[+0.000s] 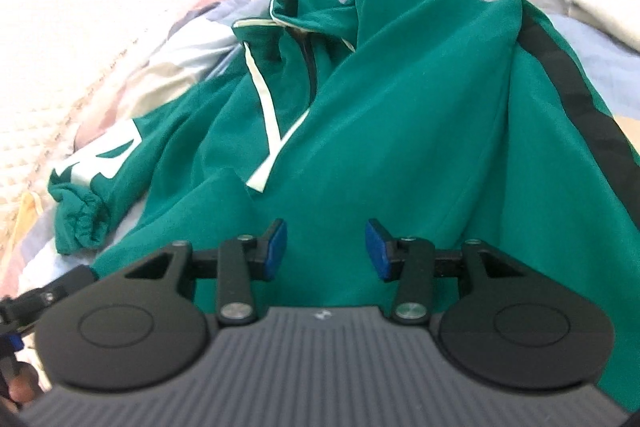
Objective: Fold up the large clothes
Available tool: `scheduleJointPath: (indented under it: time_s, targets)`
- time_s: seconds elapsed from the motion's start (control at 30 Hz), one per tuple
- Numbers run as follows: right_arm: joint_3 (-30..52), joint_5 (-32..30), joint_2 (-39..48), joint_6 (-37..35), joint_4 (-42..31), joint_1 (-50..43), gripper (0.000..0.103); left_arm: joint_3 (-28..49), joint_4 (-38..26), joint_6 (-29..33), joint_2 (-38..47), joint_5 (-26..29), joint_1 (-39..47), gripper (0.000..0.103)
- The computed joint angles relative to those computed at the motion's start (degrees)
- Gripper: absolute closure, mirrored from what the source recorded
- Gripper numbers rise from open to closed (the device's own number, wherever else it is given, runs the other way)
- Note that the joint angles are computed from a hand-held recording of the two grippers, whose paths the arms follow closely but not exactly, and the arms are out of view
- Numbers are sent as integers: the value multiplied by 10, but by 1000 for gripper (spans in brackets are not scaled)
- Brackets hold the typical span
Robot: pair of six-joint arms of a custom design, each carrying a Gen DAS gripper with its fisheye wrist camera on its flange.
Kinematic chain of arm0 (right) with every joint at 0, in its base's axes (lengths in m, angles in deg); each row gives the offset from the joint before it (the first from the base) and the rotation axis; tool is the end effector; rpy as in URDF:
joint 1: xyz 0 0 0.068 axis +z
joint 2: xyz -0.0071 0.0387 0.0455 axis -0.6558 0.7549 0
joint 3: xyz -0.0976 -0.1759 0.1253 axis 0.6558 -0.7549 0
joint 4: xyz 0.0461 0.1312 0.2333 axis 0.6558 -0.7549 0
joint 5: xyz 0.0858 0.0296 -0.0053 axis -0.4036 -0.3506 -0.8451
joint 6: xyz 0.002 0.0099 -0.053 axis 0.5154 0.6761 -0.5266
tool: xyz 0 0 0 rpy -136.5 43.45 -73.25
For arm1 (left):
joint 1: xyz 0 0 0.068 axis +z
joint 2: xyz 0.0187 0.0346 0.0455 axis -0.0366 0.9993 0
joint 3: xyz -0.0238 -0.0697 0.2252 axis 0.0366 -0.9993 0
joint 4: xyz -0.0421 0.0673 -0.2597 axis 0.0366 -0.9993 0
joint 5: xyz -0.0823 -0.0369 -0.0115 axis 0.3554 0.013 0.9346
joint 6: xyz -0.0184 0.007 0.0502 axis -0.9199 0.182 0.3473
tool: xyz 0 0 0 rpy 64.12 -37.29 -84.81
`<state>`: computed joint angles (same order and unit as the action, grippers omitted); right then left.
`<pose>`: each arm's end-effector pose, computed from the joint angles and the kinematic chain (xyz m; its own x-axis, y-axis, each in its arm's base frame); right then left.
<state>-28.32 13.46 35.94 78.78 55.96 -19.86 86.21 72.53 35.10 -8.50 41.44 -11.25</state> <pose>0.2679 0.1011 0.2471 -0.6760 0.3761 -0.6337 0.1078 0.9012 0.4199 0.3036 -0.0664 0.2560 -0.6935 -0.1817 -0.6971 0.3265 0.7833 -0.5290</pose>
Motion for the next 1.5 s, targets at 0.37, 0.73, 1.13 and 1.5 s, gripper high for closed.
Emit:
scheduleJointPath:
  time_s: [0.37,0.73,1.13,1.5]
  targets:
    - [69,21,107,-23,-66,11,58,48,-62,46,80,-112,-33,90]
    - [46,0,78,-13,-26,0,57,223,-115,109,174,-285,64,36]
    - [65,-40,127,-9,15,-15,56,248,8,442,324,-515,36,29]
    - [96,-39,176,-31,38,-25,55,248,-2,482,297,-564,40,61]
